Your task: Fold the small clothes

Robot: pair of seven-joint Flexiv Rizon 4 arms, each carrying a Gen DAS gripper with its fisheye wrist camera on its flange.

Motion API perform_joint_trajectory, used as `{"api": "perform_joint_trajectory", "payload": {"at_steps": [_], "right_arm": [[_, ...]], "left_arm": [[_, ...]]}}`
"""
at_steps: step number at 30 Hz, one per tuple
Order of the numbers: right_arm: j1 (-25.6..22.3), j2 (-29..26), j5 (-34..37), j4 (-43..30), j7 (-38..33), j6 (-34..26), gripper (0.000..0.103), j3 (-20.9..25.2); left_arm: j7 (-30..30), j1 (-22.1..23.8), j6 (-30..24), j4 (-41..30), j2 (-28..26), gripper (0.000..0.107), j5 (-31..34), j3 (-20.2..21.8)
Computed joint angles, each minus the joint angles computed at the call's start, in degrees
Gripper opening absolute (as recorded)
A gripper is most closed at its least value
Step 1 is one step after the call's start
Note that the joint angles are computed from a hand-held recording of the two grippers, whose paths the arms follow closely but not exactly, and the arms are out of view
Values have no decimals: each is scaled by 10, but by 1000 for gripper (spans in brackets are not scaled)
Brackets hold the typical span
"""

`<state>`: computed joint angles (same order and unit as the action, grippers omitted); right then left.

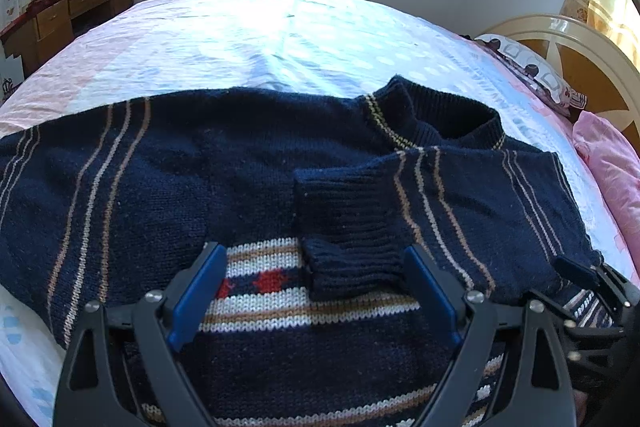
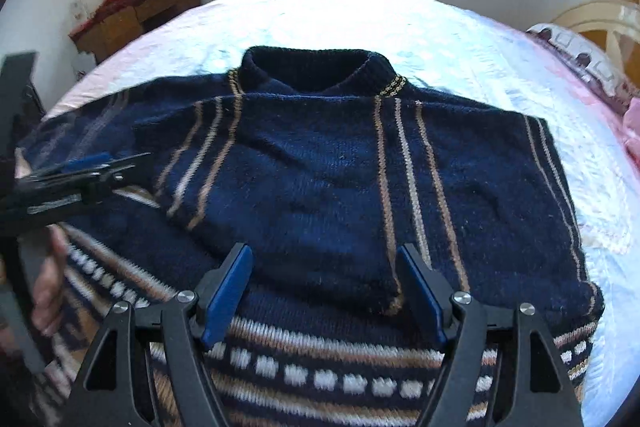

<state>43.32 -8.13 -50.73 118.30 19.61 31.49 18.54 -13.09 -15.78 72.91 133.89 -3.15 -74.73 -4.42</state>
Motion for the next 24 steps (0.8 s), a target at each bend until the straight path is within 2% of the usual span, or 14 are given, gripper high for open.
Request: {"api": "perform_joint_trajectory", "payload": {"at_steps": [4, 8, 9, 10, 11, 13, 15, 17, 21, 24], "right_arm": [[7, 53, 3, 31, 40, -72, 75, 20], [-20, 143, 94, 96, 64, -121, 75, 48], [-28, 156, 121, 107, 57, -115, 74, 50], [-32, 176, 158, 135, 47, -78, 71, 45], [-43, 195, 158, 151, 44, -57, 71, 58], [-42, 201, 176, 147, 21, -67, 71, 74], [-35, 201, 190, 134, 4, -93, 71, 90], [-22, 181, 208, 105, -13, -148, 71, 103], [-6, 158, 170, 88, 34, -171, 71, 107], [2, 125, 106, 61, 38, -167, 71, 92]], "left_arm": [[6, 2, -11, 0, 2, 92, -12, 2], [10, 2, -13, 0, 3, 92, -17, 3], [12, 2, -14, 2, 6, 92, -24, 4], [17, 2, -14, 3, 10, 92, -37, 5], [18, 2, -12, 5, 15, 92, -43, 7], [7, 1, 10, 13, 23, 93, -37, 10], [25, 6, 8, 23, 37, 93, -42, 20], [39, 15, 14, 29, 49, 93, -36, 31], [110, 34, 46, 14, 54, 93, -94, 45], [155, 58, 101, -24, 21, 99, -131, 50]]}}
